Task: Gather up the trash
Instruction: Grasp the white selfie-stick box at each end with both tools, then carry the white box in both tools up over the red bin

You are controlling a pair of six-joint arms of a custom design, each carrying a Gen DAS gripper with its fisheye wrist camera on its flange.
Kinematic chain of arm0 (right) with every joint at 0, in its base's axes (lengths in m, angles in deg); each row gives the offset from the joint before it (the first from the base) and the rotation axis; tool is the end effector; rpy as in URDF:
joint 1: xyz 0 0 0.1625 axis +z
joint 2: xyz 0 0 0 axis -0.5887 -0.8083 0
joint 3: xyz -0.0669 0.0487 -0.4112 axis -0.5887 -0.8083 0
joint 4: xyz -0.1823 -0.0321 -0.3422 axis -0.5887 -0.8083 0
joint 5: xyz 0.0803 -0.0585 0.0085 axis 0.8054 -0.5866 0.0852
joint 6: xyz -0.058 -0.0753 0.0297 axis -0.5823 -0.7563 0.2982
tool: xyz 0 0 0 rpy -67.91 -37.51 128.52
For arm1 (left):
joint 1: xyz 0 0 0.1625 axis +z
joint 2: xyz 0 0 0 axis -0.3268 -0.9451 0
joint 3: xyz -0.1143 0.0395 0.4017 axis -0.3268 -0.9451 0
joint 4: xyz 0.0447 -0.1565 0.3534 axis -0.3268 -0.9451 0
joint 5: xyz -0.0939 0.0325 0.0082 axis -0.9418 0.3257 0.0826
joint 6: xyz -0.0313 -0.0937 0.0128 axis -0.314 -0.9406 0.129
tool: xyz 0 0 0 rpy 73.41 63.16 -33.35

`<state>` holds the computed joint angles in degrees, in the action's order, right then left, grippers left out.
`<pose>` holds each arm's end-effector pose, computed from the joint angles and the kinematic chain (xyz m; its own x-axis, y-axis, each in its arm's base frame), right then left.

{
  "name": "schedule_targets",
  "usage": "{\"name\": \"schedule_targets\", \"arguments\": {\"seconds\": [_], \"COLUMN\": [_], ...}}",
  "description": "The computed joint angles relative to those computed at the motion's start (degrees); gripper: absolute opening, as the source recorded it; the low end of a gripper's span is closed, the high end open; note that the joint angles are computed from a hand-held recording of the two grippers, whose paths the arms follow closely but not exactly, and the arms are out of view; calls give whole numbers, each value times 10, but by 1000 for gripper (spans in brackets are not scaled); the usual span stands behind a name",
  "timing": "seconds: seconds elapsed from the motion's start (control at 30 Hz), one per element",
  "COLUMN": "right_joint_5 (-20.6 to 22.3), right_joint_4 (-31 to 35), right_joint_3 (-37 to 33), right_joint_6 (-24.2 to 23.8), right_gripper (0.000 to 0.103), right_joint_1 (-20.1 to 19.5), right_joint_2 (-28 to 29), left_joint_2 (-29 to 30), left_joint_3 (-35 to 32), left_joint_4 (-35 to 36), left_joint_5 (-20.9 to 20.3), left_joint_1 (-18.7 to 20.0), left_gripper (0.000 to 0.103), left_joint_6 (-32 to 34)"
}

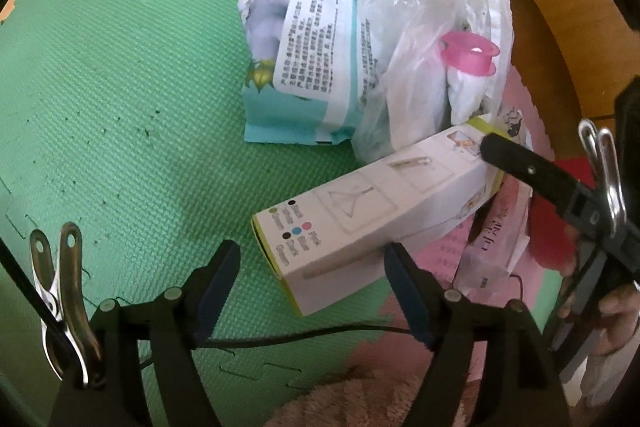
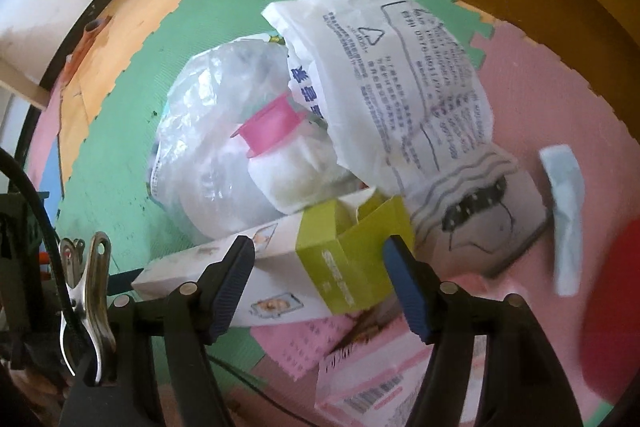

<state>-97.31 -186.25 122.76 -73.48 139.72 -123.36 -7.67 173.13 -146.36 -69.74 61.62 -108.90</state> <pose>0.2148 -0.4960 0.0299 -0.6689 -0.6361 0.3846 -0.6271 0.7607 0.1675 -0.1144 -0.3487 0.1479 -0.8034 -0.4926 -0.3345 -0.3576 0.8484 -0.3904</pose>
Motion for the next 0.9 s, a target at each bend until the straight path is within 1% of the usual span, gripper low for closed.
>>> {"name": "schedule_targets", "arguments": {"seconds": [0.1, 0.2, 0.3, 0.33, 0.4, 0.5, 0.6, 0.73, 0.77, 0.83, 0.87, 0.9], "right_joint_5": [0, 0, 9, 6, 11, 21, 30, 31, 31, 35, 36, 39], "right_joint_4": [11, -8, -4, -16, -30, -50, -70, -104, -112, -128, -134, -141], "right_joint_3": [-11, -2, 5, 11, 21, 41, 64, 94, 102, 118, 124, 131], "right_joint_6": [11, 16, 27, 26, 29, 36, 39, 45, 47, 52, 57, 63], "right_gripper": [72, 72, 72, 72, 71, 71, 71, 71, 71, 71, 71, 71], "right_joint_1": [-4, -8, -11, -9, -6, -3, 2, 15, 18, 22, 24, 27], "right_joint_2": [12, 15, 12, 12, 7, -10, -31, -58, -65, -84, -92, -101], "left_joint_2": [8, 11, 20, 20, 15, -5, -10, -18, -28, -36, -24, -25], "left_joint_3": [2, 7, -2, -3, -2, -5, -15, -26, -26, -39, -51, -58], "left_joint_4": [-18, -30, -10, -8, -8, 24, 52, 78, 91, 119, 118, 130], "left_joint_5": [-11, -17, -11, -9, -4, 6, 11, 15, 16, 25, 31, 39], "left_joint_1": [7, 10, 3, 0, -9, -33, -54, -84, -93, -111, -109, -121], "left_gripper": [81, 79, 79, 79, 79, 79, 78, 78, 78, 78, 78, 78], "left_joint_6": [19, 38, 39, 37, 37, 39, 42, 41, 38, 41, 50, 50]}}
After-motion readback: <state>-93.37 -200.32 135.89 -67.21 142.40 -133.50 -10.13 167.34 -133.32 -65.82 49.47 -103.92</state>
